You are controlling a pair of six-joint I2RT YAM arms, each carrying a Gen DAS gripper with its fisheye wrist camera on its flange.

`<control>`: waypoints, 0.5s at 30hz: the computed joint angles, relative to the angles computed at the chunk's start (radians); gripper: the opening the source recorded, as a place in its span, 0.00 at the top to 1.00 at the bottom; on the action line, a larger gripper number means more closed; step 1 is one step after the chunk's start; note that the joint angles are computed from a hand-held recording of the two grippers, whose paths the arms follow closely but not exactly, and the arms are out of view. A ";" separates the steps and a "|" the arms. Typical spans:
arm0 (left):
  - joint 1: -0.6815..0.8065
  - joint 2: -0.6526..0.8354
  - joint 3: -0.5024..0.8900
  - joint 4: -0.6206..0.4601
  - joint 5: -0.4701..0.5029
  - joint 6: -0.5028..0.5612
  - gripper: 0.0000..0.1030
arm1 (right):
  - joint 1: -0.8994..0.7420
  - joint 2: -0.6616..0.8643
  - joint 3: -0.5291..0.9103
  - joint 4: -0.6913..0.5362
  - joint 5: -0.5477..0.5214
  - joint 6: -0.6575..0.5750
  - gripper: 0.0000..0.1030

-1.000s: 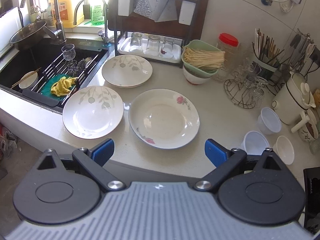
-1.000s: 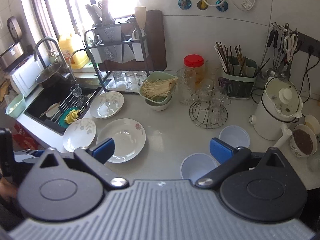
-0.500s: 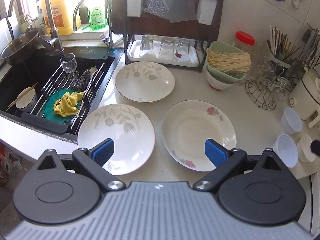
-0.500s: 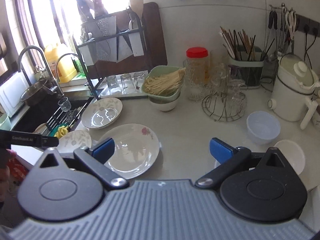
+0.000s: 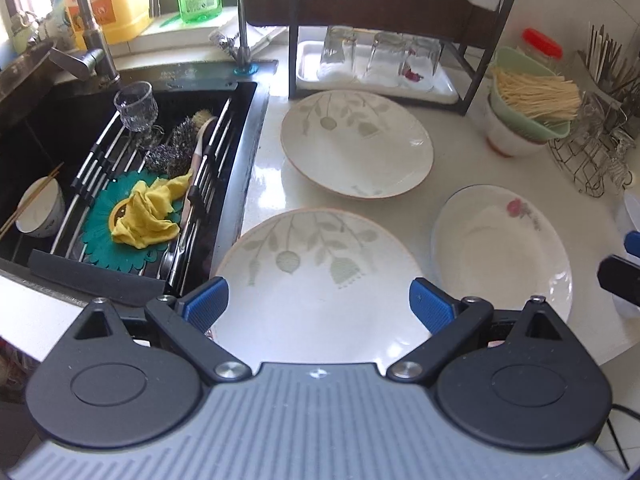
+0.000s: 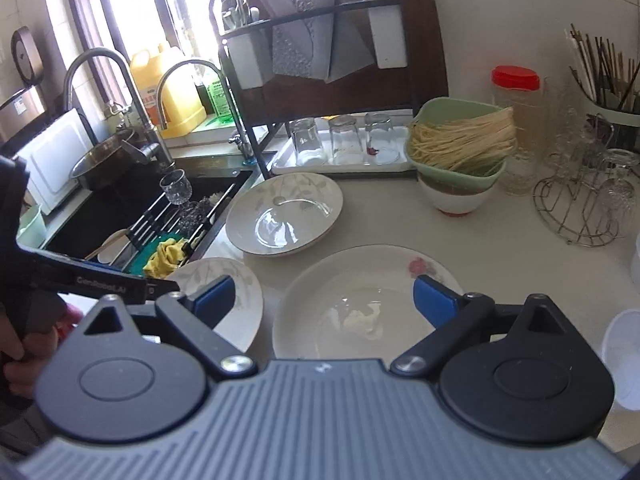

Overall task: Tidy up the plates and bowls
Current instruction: 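Close both grippers together on the rim of the leaf-pattern plate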

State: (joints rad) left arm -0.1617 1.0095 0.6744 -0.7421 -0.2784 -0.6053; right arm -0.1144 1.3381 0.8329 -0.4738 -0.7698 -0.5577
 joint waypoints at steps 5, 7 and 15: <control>0.198 -0.021 -0.117 0.100 0.144 0.160 0.04 | 0.186 0.011 -0.052 0.052 0.140 0.062 0.29; 0.275 -0.015 -0.148 0.137 0.201 0.216 0.04 | 0.232 0.028 -0.056 0.060 0.154 0.092 0.36; 0.504 0.043 -0.234 0.282 0.381 0.410 0.11 | 0.365 0.104 -0.032 0.005 0.239 0.198 0.58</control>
State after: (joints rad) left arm 0.3428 1.0521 0.4401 -0.4606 0.1023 -0.1950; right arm 0.2508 1.4424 0.8007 -0.4686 -0.5303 -0.3597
